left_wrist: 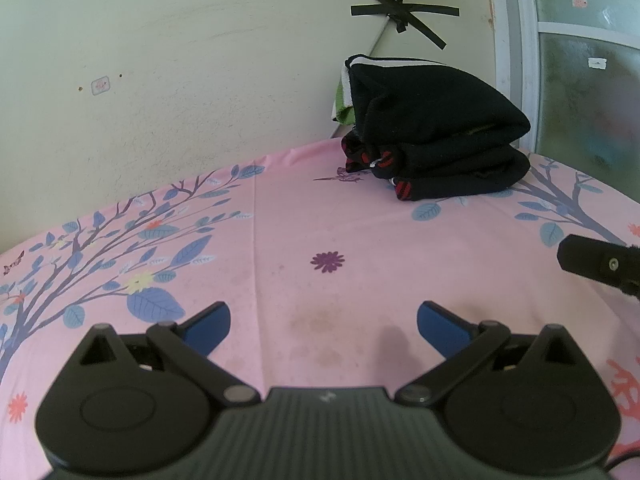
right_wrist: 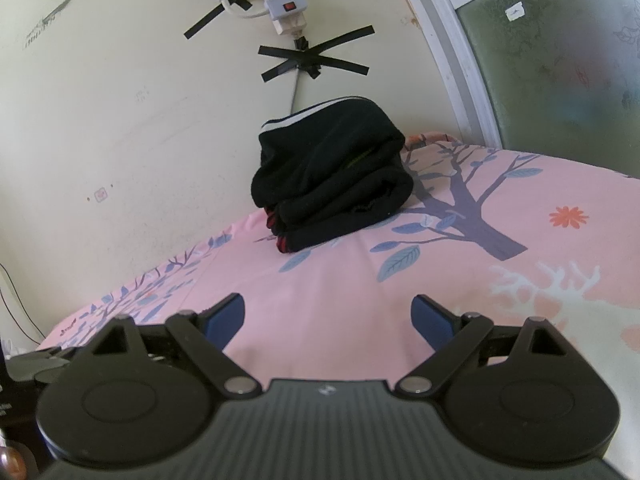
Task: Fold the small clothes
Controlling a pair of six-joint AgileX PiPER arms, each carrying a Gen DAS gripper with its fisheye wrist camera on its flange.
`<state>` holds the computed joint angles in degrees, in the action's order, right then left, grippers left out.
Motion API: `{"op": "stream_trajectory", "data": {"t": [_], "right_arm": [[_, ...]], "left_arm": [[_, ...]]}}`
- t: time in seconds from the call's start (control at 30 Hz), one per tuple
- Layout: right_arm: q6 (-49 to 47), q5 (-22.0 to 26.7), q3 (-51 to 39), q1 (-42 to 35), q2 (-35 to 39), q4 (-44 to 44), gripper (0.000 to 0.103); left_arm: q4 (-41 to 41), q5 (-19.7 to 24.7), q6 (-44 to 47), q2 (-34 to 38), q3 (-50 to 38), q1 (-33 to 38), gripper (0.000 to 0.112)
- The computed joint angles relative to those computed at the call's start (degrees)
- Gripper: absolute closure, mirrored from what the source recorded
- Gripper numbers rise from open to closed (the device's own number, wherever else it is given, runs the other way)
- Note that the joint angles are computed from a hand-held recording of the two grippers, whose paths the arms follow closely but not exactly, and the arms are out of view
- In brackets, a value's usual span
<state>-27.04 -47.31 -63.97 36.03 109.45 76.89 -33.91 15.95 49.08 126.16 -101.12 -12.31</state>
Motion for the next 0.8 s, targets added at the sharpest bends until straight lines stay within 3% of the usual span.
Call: {"op": "stream_trajectory", "data": {"t": [0.8], "right_arm": [[0.0,-0.1,0.1,0.1,-0.2,-0.3,0.017]], "left_arm": [[-2.2,0.0,2.9,-0.1,0.3,0.2,0.01]]}}
